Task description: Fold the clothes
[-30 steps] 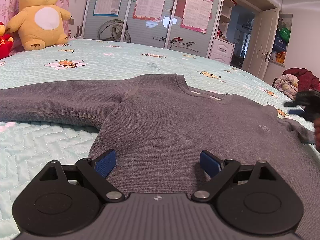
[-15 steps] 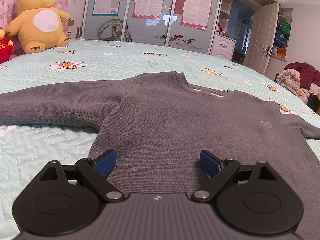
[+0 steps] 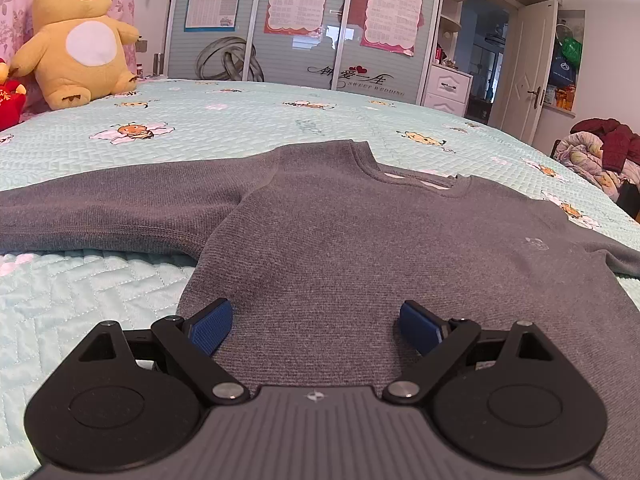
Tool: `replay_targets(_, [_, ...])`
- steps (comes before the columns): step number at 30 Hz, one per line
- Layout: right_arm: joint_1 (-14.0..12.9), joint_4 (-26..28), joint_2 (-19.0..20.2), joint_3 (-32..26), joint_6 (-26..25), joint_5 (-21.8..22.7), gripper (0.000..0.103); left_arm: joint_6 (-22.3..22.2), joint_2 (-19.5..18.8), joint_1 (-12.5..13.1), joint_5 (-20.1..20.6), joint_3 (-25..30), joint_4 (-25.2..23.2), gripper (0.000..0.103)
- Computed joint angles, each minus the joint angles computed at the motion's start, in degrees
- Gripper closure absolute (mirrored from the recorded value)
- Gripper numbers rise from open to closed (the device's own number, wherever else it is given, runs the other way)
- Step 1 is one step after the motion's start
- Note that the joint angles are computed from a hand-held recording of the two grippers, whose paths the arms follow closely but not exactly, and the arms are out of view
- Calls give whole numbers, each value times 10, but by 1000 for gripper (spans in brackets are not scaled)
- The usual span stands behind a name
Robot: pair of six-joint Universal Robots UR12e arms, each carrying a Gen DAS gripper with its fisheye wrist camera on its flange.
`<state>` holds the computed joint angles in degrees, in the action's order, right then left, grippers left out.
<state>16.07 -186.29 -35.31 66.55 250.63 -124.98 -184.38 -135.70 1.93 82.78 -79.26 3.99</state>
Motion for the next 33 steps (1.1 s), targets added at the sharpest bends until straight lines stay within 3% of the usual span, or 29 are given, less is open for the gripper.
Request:
replay_targets(1, [-3, -15, -2, 12, -3, 3, 97, 0, 0, 0, 0, 0, 0, 9])
replay_targets(3, [-3, -4, -13, 34, 52, 4, 92, 1, 0, 0, 1, 0, -1, 9])
replay_targets(5, [-7, -26, -15, 50, 100, 11, 94, 1, 0, 0, 1, 1, -1, 9])
replay_targets(8, [3, -31, -21, 55, 80, -12, 91, 1, 0, -1, 1, 1, -1, 9])
replay_targets(10, [10, -63, -24, 61, 82, -2, 69, 1, 0, -1, 2, 0, 0, 9])
replay_targets(11, [15, -68, -25, 62, 83, -1, 46, 1, 0, -1, 2, 0, 0, 9])
replay_targets(12, [21, -72, -25, 62, 85, -1, 38, 1, 0, -1, 2, 0, -1, 9])
replay_targets(13, [26, -77, -25, 61, 85, 5, 38, 1, 0, -1, 2, 0, -1, 9])
replay_targets(17, [38, -83, -12, 33, 56, 126, 38, 1, 0, -2, 3, 0, -1, 9])
replay_targets(20, [43, -44, 9, -26, -33, 234, 40, 1, 0, -1, 3, 0, -2, 9])
replay_targets(22, [49, 20, 27, -79, -104, 290, 48, 1, 1, -1, 3, 0, -2, 9])
replay_targets(23, [56, 62, 34, -105, -145, 294, 53, 1, 1, -1, 2, 0, -2, 9])
replay_targets(27, [78, 195, 65, -197, -303, 284, 57, -1, 1, -1, 0, 0, 0, 9])
replay_targets(29, [89, 245, 77, -225, -388, 238, 68, -3, 1, -1, -1, 0, 1, 9])
replay_targets(32, [90, 242, 66, -207, -362, 187, 76, -4, 0, -1, -1, -1, 2, 9])
replay_targets(33, [94, 255, 62, -203, -356, 149, 80, -4, 0, 0, -2, -1, 3, 9])
